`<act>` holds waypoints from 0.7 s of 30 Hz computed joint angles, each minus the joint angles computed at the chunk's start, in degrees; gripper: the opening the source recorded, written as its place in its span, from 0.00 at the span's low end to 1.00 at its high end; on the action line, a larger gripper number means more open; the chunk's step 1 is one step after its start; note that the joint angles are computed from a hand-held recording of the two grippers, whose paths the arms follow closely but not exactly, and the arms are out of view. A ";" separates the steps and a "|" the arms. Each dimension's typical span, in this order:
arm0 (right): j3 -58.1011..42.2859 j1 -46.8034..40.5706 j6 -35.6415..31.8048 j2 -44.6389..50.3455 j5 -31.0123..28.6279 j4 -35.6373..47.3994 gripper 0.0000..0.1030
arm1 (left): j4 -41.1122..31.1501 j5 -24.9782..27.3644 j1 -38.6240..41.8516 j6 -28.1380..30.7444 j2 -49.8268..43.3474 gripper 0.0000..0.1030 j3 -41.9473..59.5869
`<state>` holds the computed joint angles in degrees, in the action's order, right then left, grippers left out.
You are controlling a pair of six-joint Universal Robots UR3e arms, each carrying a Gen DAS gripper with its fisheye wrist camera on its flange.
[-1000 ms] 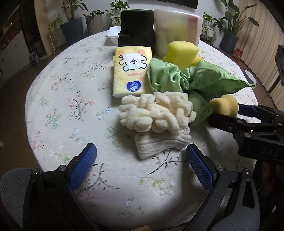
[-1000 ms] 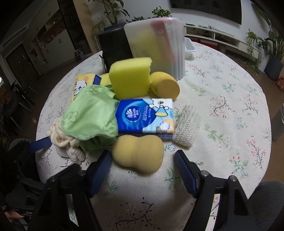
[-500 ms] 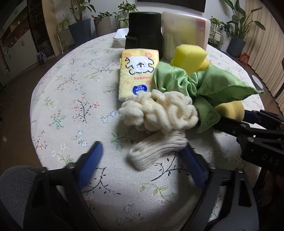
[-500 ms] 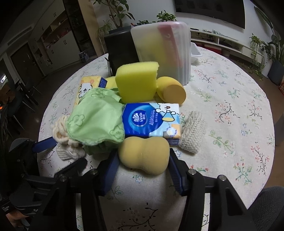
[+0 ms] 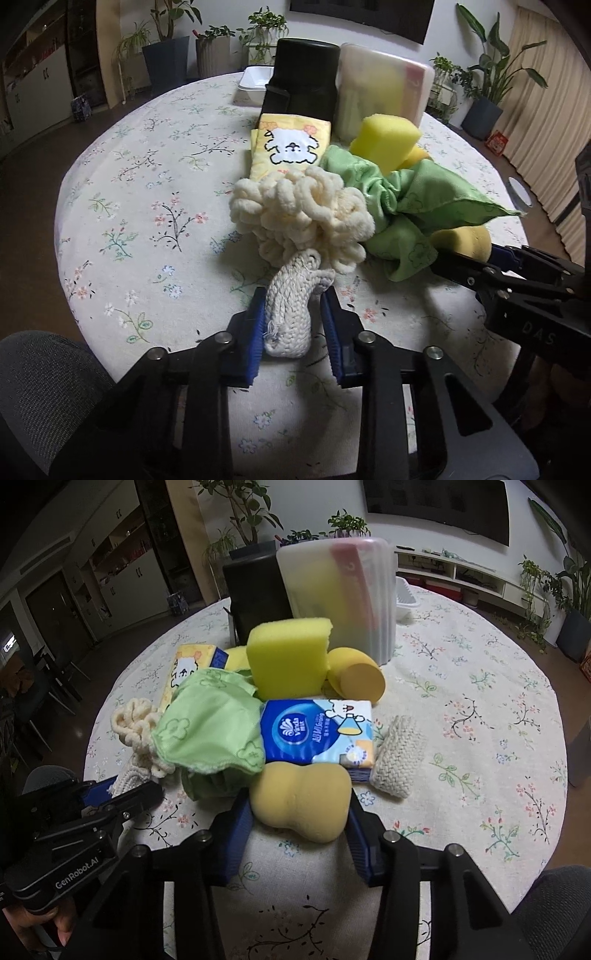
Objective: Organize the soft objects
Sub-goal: 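Grasp the cream knitted scrubber with the left tool while the right tool grasps the tan peanut sponge, then carry both items to the white tray and release them inside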
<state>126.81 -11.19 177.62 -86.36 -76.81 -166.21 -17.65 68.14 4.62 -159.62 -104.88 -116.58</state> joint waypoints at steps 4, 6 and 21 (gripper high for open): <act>0.50 -0.65 -0.02 -0.77 0.37 -0.11 0.49 | -0.64 -1.97 0.53 1.16 1.61 0.16 -1.19; 0.73 -0.89 -0.20 -1.32 0.49 0.04 0.49 | -1.23 -2.71 0.83 1.60 2.16 0.16 -1.42; 1.24 -3.27 -2.43 -9.30 3.26 7.72 0.46 | -8.20 -5.97 4.43 6.28 11.01 0.16 -3.91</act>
